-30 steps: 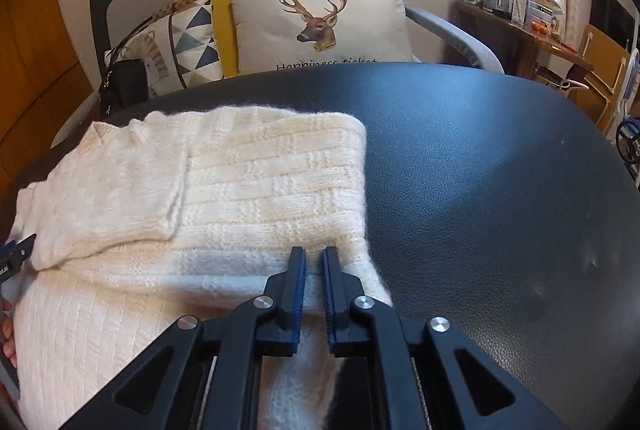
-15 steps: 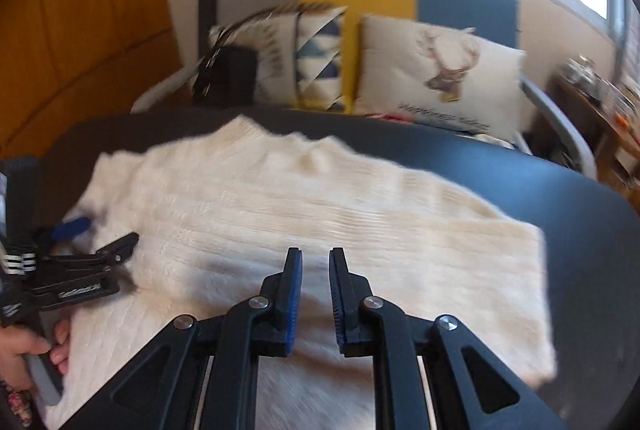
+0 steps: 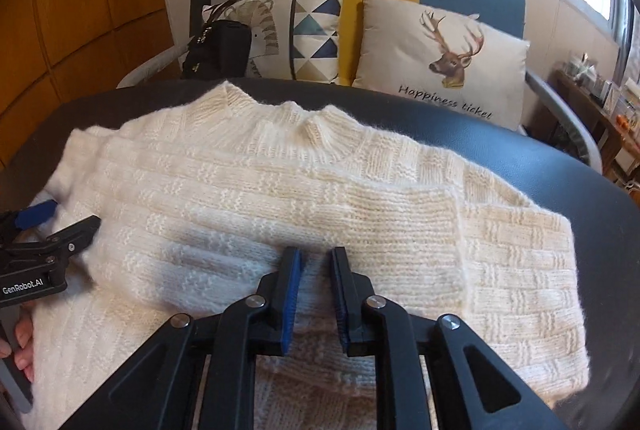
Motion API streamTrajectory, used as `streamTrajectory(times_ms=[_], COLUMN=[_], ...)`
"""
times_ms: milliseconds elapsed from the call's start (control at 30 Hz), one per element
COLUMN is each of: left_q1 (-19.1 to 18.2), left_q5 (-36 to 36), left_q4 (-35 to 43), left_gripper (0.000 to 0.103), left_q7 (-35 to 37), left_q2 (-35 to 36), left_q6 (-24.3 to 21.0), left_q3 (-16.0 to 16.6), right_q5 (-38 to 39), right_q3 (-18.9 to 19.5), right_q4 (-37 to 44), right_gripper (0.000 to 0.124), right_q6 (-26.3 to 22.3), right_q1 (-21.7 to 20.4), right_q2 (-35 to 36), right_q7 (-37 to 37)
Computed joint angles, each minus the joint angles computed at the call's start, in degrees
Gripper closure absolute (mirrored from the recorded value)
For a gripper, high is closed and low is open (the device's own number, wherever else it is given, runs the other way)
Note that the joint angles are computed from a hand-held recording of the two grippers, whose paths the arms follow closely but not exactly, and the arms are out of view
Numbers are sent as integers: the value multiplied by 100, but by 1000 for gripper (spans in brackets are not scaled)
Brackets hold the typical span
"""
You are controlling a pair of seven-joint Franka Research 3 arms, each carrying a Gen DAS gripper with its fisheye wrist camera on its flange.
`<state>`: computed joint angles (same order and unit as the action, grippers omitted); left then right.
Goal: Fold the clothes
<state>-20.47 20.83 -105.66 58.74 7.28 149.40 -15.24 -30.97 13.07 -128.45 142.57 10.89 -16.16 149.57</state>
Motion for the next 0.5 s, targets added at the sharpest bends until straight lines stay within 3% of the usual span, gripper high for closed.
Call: streamTrajectory(times_ms=[67,200,333,433,500], left_q1=[92,155,76,93,116], left_q5=[-287,-677,-1226,-861,-633], left_q4=[-294,-929,-1503,-1771,-1811], left_gripper=[0,0,0,0,0], left_q7=[303,705,955,817,769], left_q2=[-276,-889,-1371,-1514,-1517], left_q6=[190,480,357,382,460], left_q3=[-30,-37,-21,-82,-95], right_q5=[371,1075,2040,2279,2084], right_q3=[-75,-97,28,402,730], right_q4=[-113,-870,-1195,-1295,-1141], right_gripper=[106,102,102,102,102], right_q6=[54,1165,981,914,526], right_q1=[83,345,868,895,749], right_q2=[-285,-1117,-1408,-1399,-1242], right_q7=[17,-132,-625,-784,-871])
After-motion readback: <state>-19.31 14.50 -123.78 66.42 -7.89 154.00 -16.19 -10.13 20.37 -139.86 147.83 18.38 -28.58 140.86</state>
